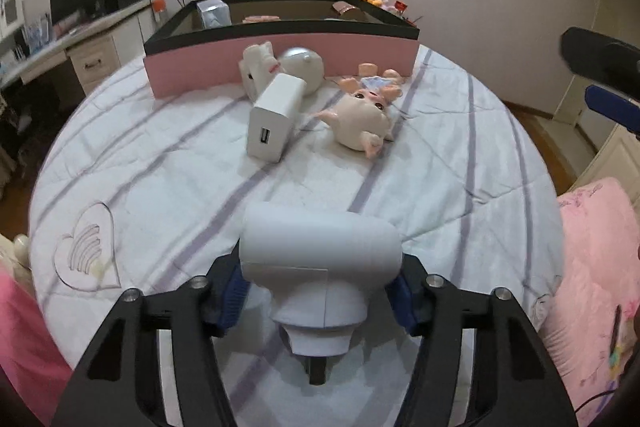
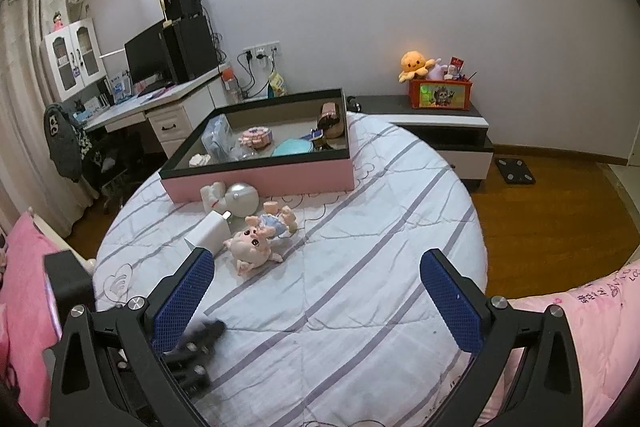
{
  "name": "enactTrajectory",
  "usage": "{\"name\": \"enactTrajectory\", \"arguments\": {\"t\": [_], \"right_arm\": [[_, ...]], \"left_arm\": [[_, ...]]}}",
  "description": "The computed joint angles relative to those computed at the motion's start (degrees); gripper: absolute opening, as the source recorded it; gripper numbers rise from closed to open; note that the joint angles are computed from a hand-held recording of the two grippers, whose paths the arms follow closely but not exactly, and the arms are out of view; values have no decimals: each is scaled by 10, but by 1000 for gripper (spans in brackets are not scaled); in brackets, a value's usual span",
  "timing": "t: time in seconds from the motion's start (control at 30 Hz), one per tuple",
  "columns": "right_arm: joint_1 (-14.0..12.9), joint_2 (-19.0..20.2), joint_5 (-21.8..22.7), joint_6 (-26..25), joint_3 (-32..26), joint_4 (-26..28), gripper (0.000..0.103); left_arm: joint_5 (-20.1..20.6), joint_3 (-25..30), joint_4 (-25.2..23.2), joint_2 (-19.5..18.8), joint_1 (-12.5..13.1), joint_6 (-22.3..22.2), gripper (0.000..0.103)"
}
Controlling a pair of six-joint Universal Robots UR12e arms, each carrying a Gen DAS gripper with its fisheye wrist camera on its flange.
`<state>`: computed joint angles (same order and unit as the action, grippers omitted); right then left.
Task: Organize rigid objects
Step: 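Grasp the white plug adapter with the left tool, then grasp the doll with the right tool while the left holds the plug adapter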
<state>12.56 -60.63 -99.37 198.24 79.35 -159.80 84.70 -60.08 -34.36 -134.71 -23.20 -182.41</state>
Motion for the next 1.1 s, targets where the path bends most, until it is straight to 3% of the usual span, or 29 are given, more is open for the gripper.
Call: {"name": "enactTrajectory", "arguments": {"t": [0.07,0.57,0.83,1.1], "right_arm": [[-1,7,6,0,-10,15,103],[0,94,50,-5,-129,121,103],[6,131,34,-6,-186,187,103],[15,147,8,-28,-206,211,103]], "left_arm": [[-11,0,-1,1,4,-12,60],[39,32,-10,-9,28,-52,60],[45,57,-21,-23,33,-59,60],[43,73,-31,-32,36,-58,60]]}}
